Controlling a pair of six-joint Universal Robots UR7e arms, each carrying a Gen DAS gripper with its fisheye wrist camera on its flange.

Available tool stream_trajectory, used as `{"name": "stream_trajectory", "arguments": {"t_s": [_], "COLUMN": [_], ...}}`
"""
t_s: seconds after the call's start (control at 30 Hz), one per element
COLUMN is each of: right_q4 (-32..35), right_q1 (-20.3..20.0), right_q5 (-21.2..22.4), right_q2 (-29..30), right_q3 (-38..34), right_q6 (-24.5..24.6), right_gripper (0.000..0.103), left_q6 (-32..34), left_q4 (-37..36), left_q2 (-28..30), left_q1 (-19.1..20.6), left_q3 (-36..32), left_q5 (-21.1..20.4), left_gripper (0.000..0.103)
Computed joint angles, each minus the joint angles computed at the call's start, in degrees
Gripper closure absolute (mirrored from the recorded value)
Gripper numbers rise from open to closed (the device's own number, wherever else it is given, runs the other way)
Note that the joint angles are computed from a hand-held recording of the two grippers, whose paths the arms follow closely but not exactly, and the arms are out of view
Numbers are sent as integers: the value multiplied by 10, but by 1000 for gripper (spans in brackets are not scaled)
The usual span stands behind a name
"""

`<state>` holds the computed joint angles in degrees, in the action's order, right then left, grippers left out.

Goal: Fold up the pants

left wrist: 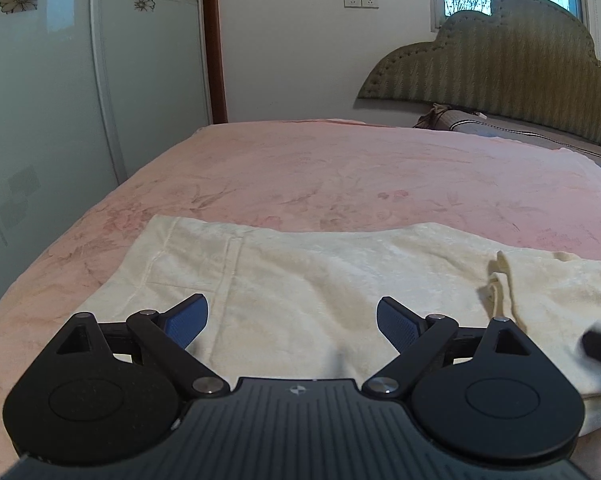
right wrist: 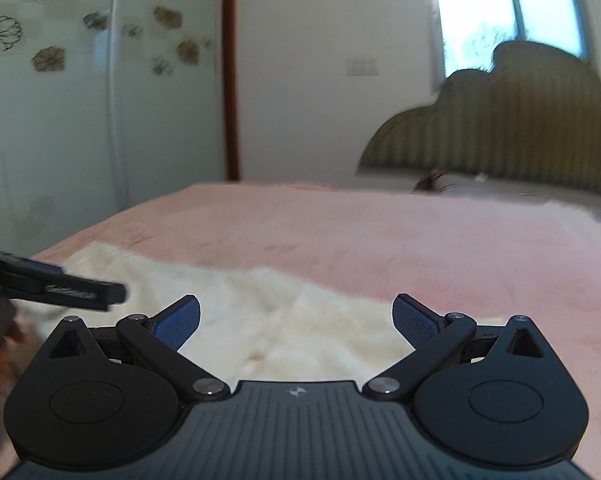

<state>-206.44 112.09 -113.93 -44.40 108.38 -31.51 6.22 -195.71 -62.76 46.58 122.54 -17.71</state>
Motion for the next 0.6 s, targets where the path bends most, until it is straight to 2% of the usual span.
{"name": "stream_trajectory", "arguments": {"t_s": [0.07,0.1,0.2,0.3,0.37,0.5,0.6], "right_q4": [102,120,75,58,56,26,26], "right_q1": [3,6,25,42,55,75,89], "right_q5": [-14,-15,-43,-31,-22,-3,-12], "right_q2": [-2,0,28,45,66,139,192], "right_q3": [-23,-29,-37,-39,-51,-91,-131], "right_q6": [61,65,-7,-74,-128,-283,-359], "right_gripper": [0,0,0,0,0,0,0], "left_q6": [24,38,63,95,39,-184,-261], "left_q4": [-25,-40,-49,-92,-44,165,249], "left_q2": [2,4,-3,-27,-79,-200,-265], "left_q1": [0,0,6,15,28,59,76], "left_q3": [4,5,8,13,26,42,50], "left_q5": [6,9,18,18,1,-27,-76], "left_gripper": [5,5,5,5,5,12,12]}}
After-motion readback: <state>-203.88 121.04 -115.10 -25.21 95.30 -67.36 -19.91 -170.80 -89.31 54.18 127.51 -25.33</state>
